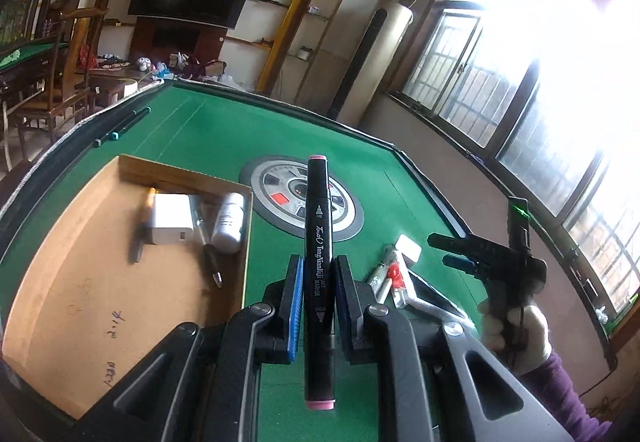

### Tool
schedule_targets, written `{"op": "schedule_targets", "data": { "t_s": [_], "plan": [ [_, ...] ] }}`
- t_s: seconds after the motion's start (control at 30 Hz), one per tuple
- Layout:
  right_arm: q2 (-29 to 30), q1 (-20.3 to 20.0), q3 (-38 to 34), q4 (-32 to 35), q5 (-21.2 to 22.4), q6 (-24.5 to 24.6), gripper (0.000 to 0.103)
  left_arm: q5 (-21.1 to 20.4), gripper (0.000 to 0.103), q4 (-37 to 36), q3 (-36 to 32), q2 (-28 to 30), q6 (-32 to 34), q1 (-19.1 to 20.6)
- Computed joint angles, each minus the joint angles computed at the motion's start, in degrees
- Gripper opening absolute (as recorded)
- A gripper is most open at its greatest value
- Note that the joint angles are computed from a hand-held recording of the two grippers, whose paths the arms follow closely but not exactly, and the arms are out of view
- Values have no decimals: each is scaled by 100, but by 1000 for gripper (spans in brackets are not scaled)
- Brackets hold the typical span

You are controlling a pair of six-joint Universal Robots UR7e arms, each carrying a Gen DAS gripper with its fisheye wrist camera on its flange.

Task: Organize rigid objects
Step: 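Grasp the black marker with the left tool while the right tool grasps the small white charger, then lower the black marker and small charger into the box and open both tools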

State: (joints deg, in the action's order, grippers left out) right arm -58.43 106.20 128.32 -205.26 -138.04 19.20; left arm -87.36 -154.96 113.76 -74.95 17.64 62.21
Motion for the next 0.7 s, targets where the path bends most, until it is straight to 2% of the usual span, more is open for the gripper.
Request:
{"op": "schedule_targets", "data": {
  "t_s": [0.1, 0.2, 0.3, 0.4, 0.43, 0.53, 0.63, 0.7],
  "plan": [
    [-52, -51, -386, 1109, -307, 633, 88, -57, 15, -113, 67, -80, 86, 107],
    [-46, -133, -705, 1882, -313, 1175, 87, -32, 15, -155, 42, -107, 178, 223],
    [6, -235, -973, 2664, -322, 1742, 80, -9, 15, -159, -30, -88, 152, 359],
    [150, -263, -1295, 3549, -628, 2334, 62, 46, 15, -139, -103, -54, 72, 458],
    [225, -227, -1384, 3696, -797, 2387, 51, 58, 15, -122, -127, -46, 48, 491],
    [280, -201, -1436, 3681, -881, 2366, 49, 105, 15, -88, -207, -41, 24, 566],
    [243, -144, -1278, 3005, -856, 1985, 47, 175, 15, -73, -309, -34, -10, 649],
    [248, 31, -1212, 2611, -1118, 1804, 47, 159, 15, 72, -472, 24, -90, 756]
  ]
}}
